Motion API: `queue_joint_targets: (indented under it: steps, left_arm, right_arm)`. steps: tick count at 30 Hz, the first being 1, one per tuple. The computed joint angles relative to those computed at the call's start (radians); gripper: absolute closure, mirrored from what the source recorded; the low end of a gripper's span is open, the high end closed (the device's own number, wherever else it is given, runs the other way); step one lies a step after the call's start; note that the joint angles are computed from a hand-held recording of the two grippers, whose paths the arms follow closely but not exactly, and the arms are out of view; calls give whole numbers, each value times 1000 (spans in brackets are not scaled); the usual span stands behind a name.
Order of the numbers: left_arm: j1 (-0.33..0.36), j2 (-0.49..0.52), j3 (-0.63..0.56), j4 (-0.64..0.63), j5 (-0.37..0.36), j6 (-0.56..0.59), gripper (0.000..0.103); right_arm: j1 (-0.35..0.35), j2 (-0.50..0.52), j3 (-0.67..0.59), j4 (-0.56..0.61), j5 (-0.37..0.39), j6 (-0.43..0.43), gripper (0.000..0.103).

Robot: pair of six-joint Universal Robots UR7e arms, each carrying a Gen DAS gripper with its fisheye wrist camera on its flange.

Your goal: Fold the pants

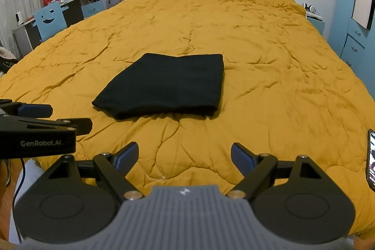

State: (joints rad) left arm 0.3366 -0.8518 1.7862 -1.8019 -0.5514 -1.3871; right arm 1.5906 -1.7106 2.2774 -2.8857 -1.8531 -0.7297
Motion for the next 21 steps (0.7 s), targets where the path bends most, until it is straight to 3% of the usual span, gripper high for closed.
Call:
queue_joint_targets:
  steps: [21]
  left_arm:
    - [1, 0, 0, -1, 0, 1, 9]
  right_arm:
    - [7, 7, -3, 2, -11, -5, 21]
